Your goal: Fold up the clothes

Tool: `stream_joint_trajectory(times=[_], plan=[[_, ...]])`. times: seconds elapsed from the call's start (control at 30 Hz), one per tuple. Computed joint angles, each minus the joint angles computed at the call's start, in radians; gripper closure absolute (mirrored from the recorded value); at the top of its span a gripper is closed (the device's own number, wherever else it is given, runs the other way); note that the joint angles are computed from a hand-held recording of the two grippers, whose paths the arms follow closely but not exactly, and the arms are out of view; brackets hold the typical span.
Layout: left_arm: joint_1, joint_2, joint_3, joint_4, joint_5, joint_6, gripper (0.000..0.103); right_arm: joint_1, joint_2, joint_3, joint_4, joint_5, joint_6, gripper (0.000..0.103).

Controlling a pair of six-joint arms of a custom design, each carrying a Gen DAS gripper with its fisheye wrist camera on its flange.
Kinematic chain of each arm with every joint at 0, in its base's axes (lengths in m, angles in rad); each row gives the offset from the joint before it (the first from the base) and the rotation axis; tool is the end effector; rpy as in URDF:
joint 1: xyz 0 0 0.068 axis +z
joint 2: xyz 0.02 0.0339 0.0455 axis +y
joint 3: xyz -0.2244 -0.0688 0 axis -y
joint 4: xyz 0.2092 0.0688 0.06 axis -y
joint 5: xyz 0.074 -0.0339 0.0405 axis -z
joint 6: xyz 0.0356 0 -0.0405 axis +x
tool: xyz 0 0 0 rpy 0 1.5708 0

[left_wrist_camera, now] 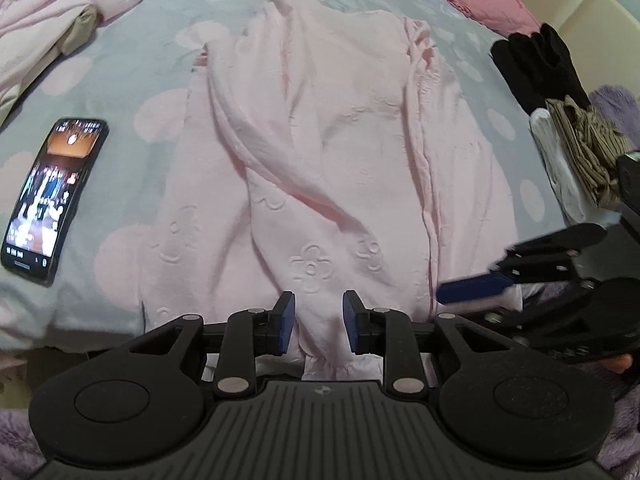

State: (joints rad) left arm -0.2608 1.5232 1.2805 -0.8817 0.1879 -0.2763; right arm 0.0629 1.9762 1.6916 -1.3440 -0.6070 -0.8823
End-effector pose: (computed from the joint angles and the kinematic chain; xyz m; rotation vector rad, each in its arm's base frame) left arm 0.2629 -0.0770 0.2473 0.0372 2.7317 -0.4126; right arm 0.3183 0.0404 0.2155 -1.2655 2.5316 0.8456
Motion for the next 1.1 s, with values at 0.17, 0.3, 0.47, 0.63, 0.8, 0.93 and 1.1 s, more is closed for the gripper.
stream_joint_trajectory(times=[0.17, 0.3, 0.47, 0.63, 0.8, 0.93, 1.1], plan=[[0.009, -0.011, -0.015, 0.002, -0.028, -0.014, 0.080, 0.063, 0.006, 0.005, 0.056, 0.039, 0.043, 0.082], [0.016, -0.024, 0.011, -0.009, -0.069, 0.002, 0.074, 0.113, 0.048, 0.062, -0.012, 0.020, 0.017, 0.101], [0.072, 0.010, 0.115, -0.093, -0.086, 0.075, 0.062, 0.177, 0.046, 0.079, -0.112, -0.108, -0.066, 0.101], [0.125, 0.117, 0.280, -0.207, -0.101, 0.178, 0.054, 0.228, 0.050, 0.057, -0.129, -0.184, -0.086, 0.080], [0.119, 0.197, 0.300, -0.236, -0.065, 0.236, 0.054, 0.189, 0.042, 0.062, -0.156, -0.164, -0.130, 0.065], [0.085, 0.213, 0.212, -0.178, -0.039, 0.274, 0.087, 0.172, 0.042, 0.049, -0.078, -0.089, -0.011, 0.065], [0.121, 0.211, 0.181, -0.178, -0.064, 0.281, 0.102, 0.177, 0.028, 0.021, -0.010, -0.034, 0.048, 0.065]])
